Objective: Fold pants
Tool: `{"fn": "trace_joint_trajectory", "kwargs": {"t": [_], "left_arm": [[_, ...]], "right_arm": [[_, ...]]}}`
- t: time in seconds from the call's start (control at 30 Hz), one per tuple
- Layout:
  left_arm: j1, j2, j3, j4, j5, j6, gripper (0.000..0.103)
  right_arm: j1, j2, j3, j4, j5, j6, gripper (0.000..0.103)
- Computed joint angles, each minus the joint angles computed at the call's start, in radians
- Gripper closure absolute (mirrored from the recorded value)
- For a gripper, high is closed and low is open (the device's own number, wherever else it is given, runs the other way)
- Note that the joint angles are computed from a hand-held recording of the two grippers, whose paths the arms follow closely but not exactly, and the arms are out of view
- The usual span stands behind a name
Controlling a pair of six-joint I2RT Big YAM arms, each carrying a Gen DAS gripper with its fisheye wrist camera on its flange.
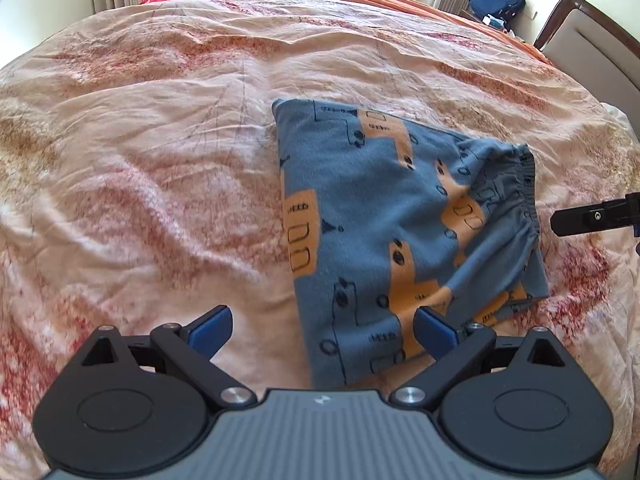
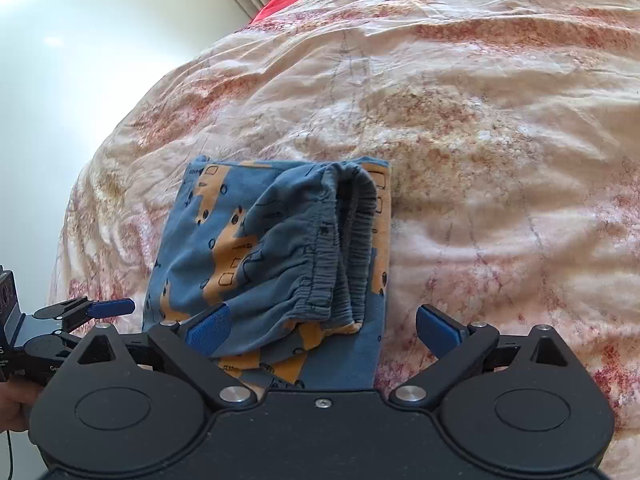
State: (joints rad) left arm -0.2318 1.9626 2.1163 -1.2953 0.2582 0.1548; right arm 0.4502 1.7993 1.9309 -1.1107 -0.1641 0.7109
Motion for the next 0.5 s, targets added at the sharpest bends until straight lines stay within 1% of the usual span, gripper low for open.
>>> {"fn": "trace_joint_trajectory", "kwargs": {"t": [0.1,0.17,0.23,0.3,0.37,0.43,0.5], "left_arm": [[0.009,0.078,0.107,-0.036,0.051,0.006,0.004],[0.015,0.144,0.200,-0.084,0.106,0.015,0.004],[0.022,0.205,0.288,-0.138,0.164,0.030,0.004],[0.028,0.259,0.369,-0.186,0.205,0.034,0.004],[0.034,0.313,0.453,-0.236,0.243,0.036,0.004],[0.040,0.369,0.546,-0.288,0.286,0.029,0.004],[0.043,0.424,0.644,-0.342,0.311,0.027,0.004]], "right_arm": [[-0.018,0.001,-0.020,0.037,-0.012,0.030,0.004],[-0.030,-0.001,-0.044,0.082,-0.031,0.054,0.004],[-0.043,-0.008,-0.079,0.147,-0.065,0.081,0.004],[-0.056,-0.016,-0.121,0.221,-0.103,0.113,0.004],[-0.069,-0.022,-0.155,0.282,-0.142,0.125,0.005],[-0.080,-0.019,-0.169,0.310,-0.179,0.123,0.004],[-0.089,-0.023,-0.193,0.343,-0.218,0.123,0.004]]}}
